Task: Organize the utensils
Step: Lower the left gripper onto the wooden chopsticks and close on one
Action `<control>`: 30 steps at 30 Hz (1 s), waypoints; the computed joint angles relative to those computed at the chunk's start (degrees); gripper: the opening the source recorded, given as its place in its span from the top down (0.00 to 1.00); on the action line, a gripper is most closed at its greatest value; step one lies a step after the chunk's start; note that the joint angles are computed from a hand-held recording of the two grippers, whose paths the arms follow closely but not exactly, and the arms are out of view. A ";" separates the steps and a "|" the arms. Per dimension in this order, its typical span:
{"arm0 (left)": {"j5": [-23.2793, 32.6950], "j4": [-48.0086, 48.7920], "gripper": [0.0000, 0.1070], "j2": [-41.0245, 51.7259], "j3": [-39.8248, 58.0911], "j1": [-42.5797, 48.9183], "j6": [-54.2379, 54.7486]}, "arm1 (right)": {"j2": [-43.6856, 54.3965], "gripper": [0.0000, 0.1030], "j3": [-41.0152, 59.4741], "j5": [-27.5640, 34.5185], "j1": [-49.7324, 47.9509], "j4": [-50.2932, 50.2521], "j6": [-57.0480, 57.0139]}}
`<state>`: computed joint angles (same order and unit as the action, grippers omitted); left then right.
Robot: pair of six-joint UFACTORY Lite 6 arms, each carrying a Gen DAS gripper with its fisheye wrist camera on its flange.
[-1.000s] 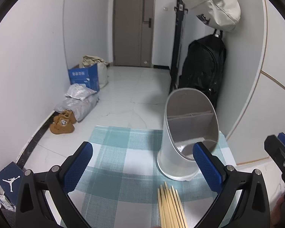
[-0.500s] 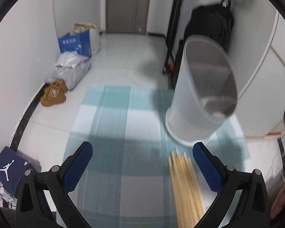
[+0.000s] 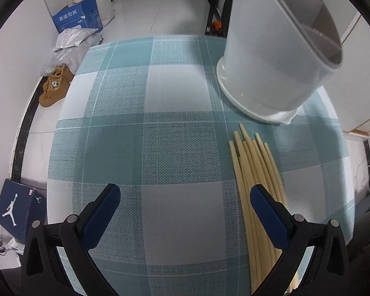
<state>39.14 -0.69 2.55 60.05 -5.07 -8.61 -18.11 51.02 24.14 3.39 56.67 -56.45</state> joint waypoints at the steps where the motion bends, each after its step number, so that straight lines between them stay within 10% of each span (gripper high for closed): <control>1: -0.05 1.31 0.05 0.27 -0.30 -0.50 -1.37 | 0.00 0.00 0.01 -0.02 0.01 -0.35 0.22; 26: 3.75 5.31 0.08 4.17 2.77 -1.73 -5.03 | -1.74 0.00 0.91 4.76 -3.00 -2.70 1.65; 30: 4.01 2.76 0.30 3.41 2.96 -1.79 -3.35 | -2.50 0.00 0.42 5.55 -3.67 -1.19 -0.23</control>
<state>43.14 2.07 5.95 63.01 -6.86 -11.95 -20.62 51.44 29.69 -0.28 55.47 -56.69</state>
